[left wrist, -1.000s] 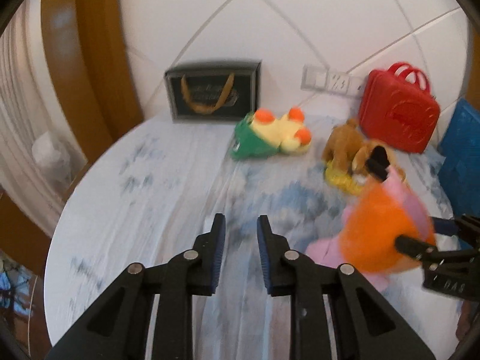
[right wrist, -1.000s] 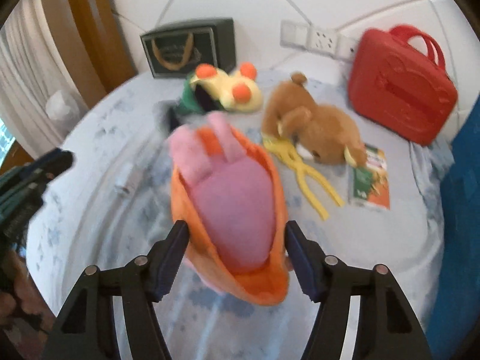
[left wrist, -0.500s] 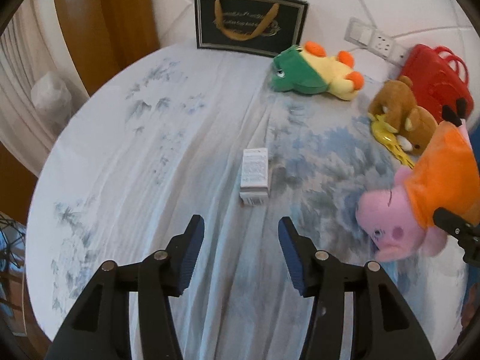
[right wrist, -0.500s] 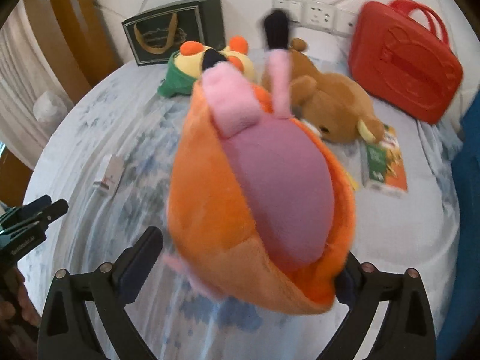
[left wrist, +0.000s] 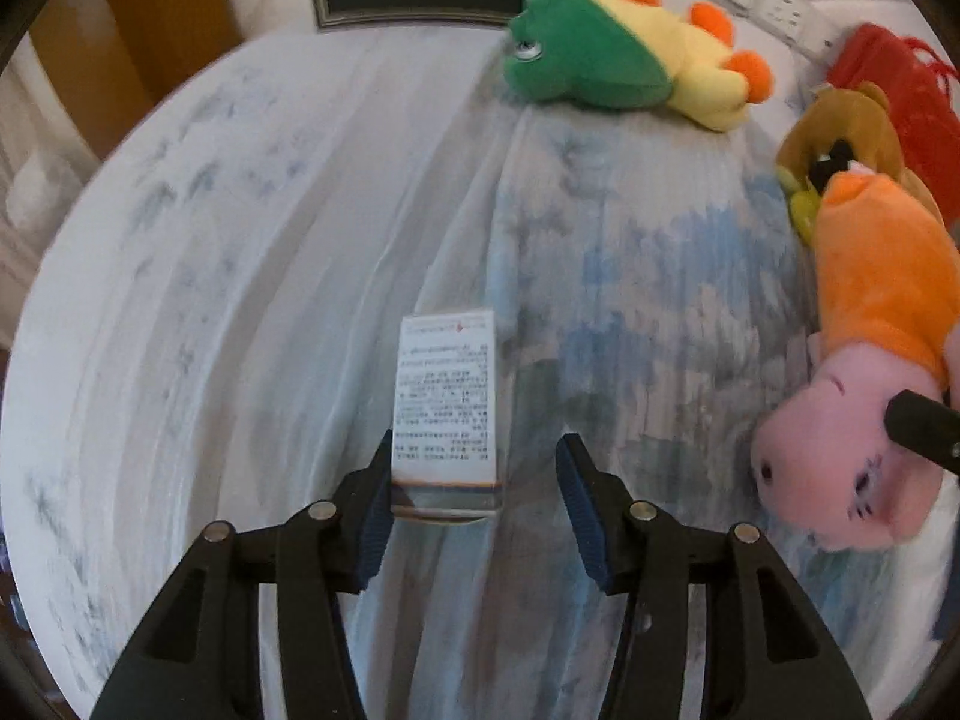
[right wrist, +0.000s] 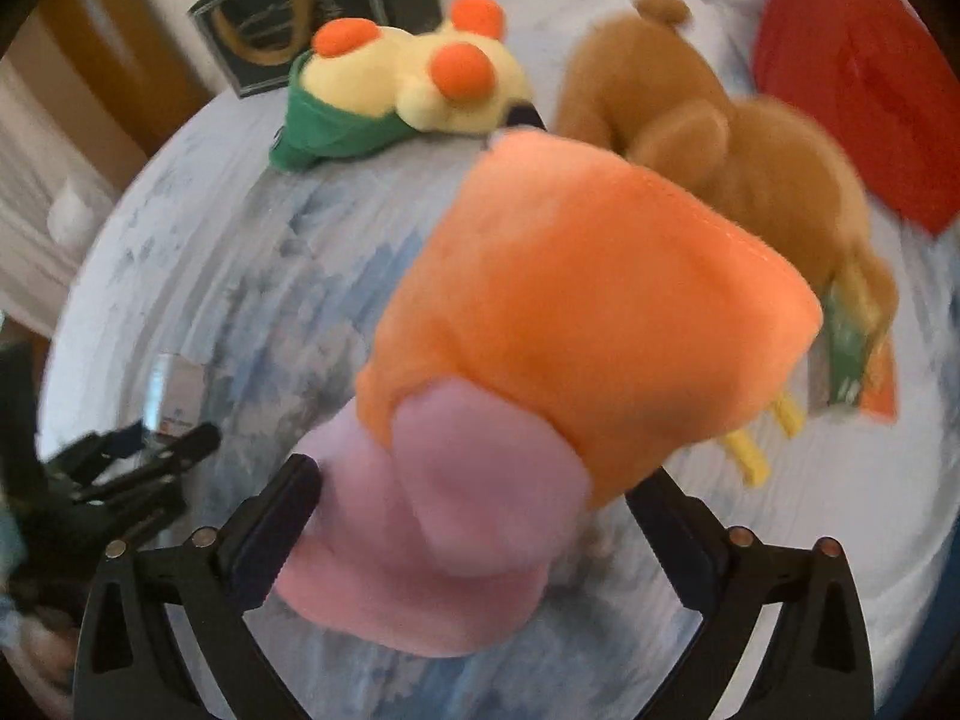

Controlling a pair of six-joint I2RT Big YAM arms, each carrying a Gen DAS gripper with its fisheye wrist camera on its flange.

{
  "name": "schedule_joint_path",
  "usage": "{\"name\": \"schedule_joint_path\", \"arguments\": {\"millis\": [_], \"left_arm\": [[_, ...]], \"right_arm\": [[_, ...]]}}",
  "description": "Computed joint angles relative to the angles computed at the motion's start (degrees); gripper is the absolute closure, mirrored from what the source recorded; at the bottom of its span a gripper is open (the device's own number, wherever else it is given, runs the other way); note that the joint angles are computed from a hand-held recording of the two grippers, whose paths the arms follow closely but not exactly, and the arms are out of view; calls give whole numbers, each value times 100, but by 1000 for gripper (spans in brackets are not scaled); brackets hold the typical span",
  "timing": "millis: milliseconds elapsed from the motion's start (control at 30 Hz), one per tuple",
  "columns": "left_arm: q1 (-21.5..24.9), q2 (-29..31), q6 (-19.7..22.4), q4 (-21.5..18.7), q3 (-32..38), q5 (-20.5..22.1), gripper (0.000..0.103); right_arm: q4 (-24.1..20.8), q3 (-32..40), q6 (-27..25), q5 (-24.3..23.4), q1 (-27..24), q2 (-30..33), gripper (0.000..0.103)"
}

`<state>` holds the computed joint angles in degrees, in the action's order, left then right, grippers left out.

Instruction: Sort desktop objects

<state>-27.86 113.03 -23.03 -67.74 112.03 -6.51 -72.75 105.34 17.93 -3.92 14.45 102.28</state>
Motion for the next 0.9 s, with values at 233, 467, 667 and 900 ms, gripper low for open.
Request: {"name": "schedule_joint_path", "arguments": {"millis": [233, 467, 667, 900], "left_arm": [[-163, -81, 161, 154, -4, 106, 74], [-360, -132, 304, 204, 259, -219, 74], [-510, -467, 398, 351, 214, -472, 74], [-960, -1180, 552, 670, 35, -1024, 74]], "right_arm": [[201, -155, 679, -742, -192, 159, 0], [345, -88, 364, -220, 107, 91, 30], [517, -424, 234, 58, 146, -550, 32], [782, -1018, 110, 825, 330, -1779, 32]]}}
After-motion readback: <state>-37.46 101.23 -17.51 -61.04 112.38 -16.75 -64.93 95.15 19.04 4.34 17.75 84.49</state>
